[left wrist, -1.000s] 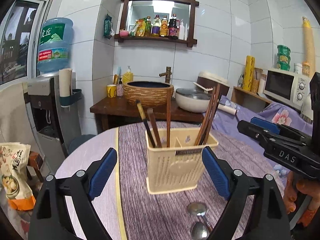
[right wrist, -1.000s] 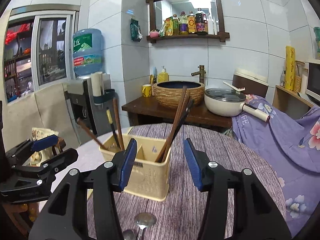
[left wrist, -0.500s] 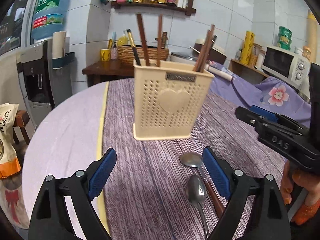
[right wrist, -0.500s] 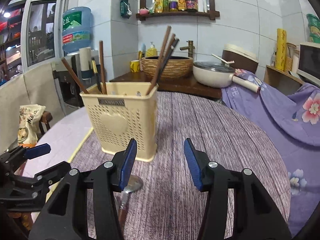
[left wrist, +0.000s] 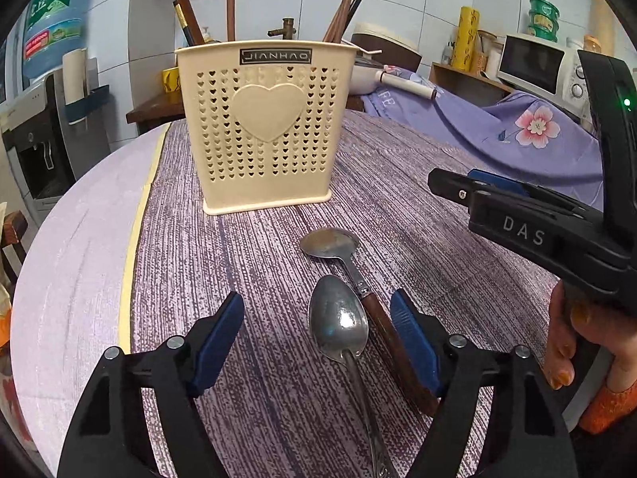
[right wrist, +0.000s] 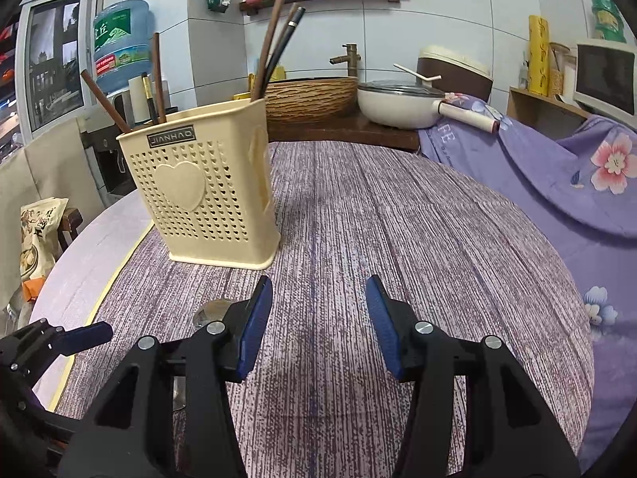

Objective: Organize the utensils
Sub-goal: 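Grasp a steel spoon with the left tool while the right tool approaches the other spoon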

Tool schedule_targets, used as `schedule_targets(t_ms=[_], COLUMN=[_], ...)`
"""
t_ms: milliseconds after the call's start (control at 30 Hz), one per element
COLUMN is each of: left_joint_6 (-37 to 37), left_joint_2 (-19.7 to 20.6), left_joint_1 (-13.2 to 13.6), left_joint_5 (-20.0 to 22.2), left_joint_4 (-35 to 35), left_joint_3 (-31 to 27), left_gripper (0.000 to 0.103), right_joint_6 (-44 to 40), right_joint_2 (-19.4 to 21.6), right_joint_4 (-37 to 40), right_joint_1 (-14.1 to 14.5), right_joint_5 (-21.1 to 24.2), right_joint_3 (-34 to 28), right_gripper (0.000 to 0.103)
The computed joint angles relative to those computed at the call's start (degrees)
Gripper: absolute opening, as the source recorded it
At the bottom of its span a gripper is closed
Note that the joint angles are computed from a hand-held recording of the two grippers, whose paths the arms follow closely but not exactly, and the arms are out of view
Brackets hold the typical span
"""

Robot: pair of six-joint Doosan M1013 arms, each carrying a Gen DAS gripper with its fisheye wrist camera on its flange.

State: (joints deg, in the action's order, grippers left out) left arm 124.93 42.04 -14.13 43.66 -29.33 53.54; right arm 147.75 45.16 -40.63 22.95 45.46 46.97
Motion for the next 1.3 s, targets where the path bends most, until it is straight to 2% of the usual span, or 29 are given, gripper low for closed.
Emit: schedule_targets(t_ms=[100, 200, 400, 633, 1000, 1100, 1233, 1300], left_joint_6=[-1.1, -1.5, -2.3, -3.0, -7.1, -9.0, -9.8, -9.7], left_joint_2=[0.3, 0.1, 0.7, 1.6, 4.0, 4.2, 3.9, 4.1], left_joint_1=[-0.3, -0.3, -0.7, -1.3, -2.3, -2.5, -2.6, -2.5], left_joint_5=[0.8, 0.7, 4.9, 7.1, 8.0, 7.5, 6.9, 7.1], left_joint_4=[2.2, 2.8, 7.5, 10.2, 13.6, 14.6, 14.9, 14.4], left_joint_3=[-0.5, -0.2, -1.2, -2.6, -7.0, -7.3, -7.0, -7.2], left_gripper=[0.066, 0.065, 0.061, 0.059, 0.059, 0.053, 0.038, 0.038], right_joint_6=[0.4, 0.1, 0.2, 0.0, 0.7, 1.1, 0.8, 0.3], right_joint_2=[-0.2, -0.3, -0.3, -0.4, -0.7, -0.8, -0.6, -0.5], right_joint_4=[0.5, 0.9, 2.1, 3.1, 2.8, 2.6, 2.8, 3.4], right_joint_1=[-0.1, -0.2, -0.4, -0.5, -0.7, -0.7, -0.6, -0.6], right_joint_5=[-0.2, -0.4, -1.0, -1.6, -1.8, -1.7, -1.3, -1.0], right_joint_3=[0.5, 0.8, 1.0, 1.1, 1.5, 1.7, 1.3, 1.0], right_gripper=[0.05, 0.05, 0.05, 0.05, 0.05, 0.05, 0.05, 0.05])
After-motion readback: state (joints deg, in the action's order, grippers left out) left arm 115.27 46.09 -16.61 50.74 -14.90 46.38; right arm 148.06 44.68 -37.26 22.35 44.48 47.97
